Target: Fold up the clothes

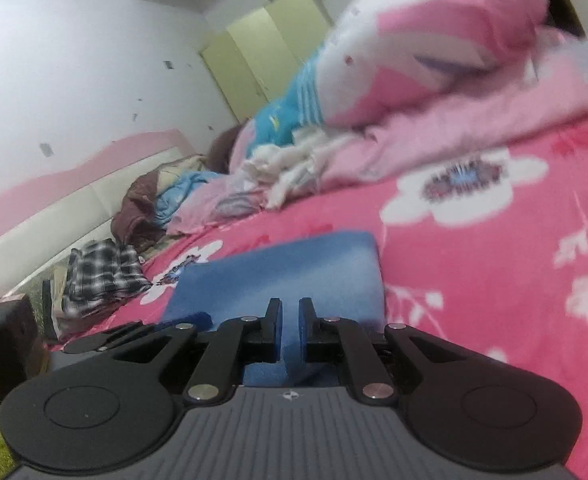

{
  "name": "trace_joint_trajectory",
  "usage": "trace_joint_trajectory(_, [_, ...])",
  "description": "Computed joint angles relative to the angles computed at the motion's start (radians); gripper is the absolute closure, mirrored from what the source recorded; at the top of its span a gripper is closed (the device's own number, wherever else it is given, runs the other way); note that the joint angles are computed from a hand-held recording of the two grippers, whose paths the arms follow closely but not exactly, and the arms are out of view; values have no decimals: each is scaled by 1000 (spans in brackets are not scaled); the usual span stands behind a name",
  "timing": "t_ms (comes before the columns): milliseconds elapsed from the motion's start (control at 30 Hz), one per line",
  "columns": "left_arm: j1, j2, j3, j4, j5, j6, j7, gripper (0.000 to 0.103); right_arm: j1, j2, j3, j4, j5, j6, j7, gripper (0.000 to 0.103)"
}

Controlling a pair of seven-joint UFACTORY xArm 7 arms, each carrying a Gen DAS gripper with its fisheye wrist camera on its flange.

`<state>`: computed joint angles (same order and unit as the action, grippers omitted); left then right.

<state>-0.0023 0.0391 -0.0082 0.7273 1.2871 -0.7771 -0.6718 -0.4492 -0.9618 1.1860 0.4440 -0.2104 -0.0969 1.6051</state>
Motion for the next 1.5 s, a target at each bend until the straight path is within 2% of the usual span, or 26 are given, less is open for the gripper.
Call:
trace_joint_trajectory(100, [-2,-17,-1,-17,-11,6,10,29,-19,22,41,15,-24,40,-17,95])
trace_joint_trajectory(167, [-3,-27,0,-26,-15,7,8,26,21,47,1,22,-31,80,-32,94])
trace_joint_trajectory(267, [4,-15,7,-4,1,-44,-67,23,37,64,-12,39,-57,123,-55,94])
trace_joint_trajectory(333, [1,-11,2,-1,-15,-58,-61,20,38,69,-17,32,-61,107,-49,94])
trace_joint_trajectory(433, [-22,-4,-14,10,17,9,-38,20,68,89,-58,5,-45,74,-34,94])
trace_joint_trajectory(500, [-31,-12,-19,-37,-66,9,69,20,106,91,-101,-12,-33,70,-29,94])
trace_joint_trajectory(567, [-27,-2,-15,-42,-78,-13,74,20,108,55,-112,-32,-20,33,-9,93])
trace_joint_trajectory(667, [-22,13,-13,-41,-83,-39,78,20,66,65,-99,-35,-8,-24,-5,93])
trace_joint_trajectory(733, [-21,14,-14,-46,-91,-45,91,20,35,110,-70,-30,-4,-36,-15,95])
trace_joint_trajectory(800, [-19,15,-14,-48,-91,-50,95,20,27,93,-42,-41,12,-46,-6,96])
trace_joint_trajectory(900, [-16,18,-13,-49,-87,-59,95,19,124,103,-94,-18,2,108,-35,94])
trace_joint_trajectory(967, [-12,23,-11,-37,-67,-62,66,19,189,116,-145,-3,-15,199,-44,93])
trace_joint_trajectory(1033, [-12,19,-12,-32,-54,-52,46,19,210,80,-173,-4,-33,212,-21,93])
trace_joint_trajectory(1167, [-16,-2,-13,-15,-9,-7,-24,19,141,63,-169,36,-84,204,-12,93])
trace_joint_trajectory(1333, [-26,-33,-13,26,100,68,-158,19,46,158,-95,96,-134,264,-29,93])
trace_joint_trajectory(1433, [-34,-59,-16,39,153,117,-226,18,70,158,-117,96,-143,283,-16,93])
trace_joint_trajectory(1500, [-38,-67,-16,64,217,142,-307,18,92,136,-141,90,-148,285,-1,92])
